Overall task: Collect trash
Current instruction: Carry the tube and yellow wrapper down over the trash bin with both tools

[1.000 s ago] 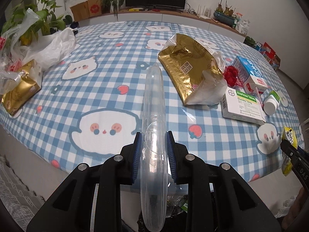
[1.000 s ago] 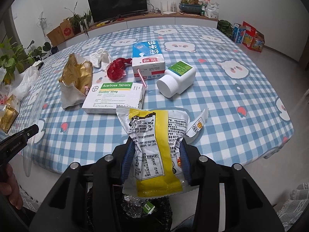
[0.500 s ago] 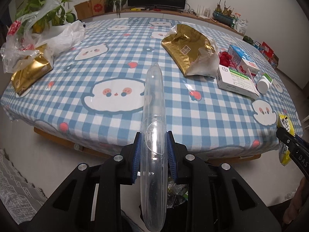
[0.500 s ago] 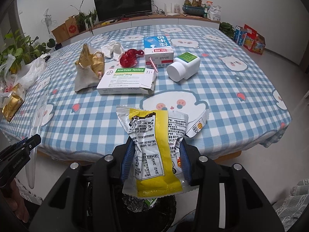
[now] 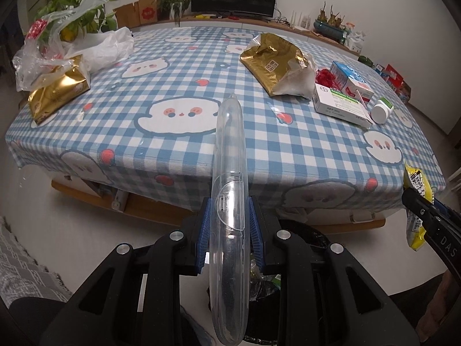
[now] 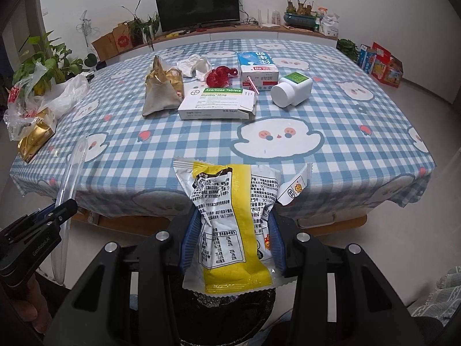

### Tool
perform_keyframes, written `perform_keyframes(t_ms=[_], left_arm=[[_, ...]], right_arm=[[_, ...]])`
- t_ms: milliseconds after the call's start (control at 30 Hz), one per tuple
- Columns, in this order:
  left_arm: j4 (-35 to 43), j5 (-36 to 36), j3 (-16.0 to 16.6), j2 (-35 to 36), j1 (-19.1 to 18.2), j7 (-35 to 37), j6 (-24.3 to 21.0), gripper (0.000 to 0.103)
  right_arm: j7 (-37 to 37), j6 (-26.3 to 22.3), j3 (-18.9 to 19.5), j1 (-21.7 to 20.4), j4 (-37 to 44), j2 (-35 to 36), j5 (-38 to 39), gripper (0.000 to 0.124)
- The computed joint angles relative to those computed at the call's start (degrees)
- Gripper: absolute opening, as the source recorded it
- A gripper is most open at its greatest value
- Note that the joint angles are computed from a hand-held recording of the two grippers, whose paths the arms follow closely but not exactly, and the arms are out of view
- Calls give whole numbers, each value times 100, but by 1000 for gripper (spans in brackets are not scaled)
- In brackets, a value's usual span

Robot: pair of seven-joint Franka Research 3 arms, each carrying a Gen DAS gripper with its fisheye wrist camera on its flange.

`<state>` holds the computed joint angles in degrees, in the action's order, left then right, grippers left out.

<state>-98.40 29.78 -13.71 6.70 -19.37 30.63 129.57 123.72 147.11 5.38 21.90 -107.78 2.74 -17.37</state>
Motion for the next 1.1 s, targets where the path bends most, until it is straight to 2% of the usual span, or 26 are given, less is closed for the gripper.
perform_keyframes(t_ms=[300,433,700,933,1100], left_arm=[[-787,230,-57,-471,34,-398,290,25],[-1082,-10,-107,-588,71,-397,282,25],[-1328,-127,-194,-683,40,-447,265,25],[-1434,-391,-199,-597,15,-370,380,25],[-1404,-351,-208,-443,-35,-360,298,25]], right_arm=[[171,165,131,27,-550,-302,-114,41],[223,178,184,16,-726,-367,-189,41],[212,105,229,23,-914,-303,-156,41],[13,163,189,86,-936,-124,-45,41],[-141,178,141,151,-882,68,71,42]])
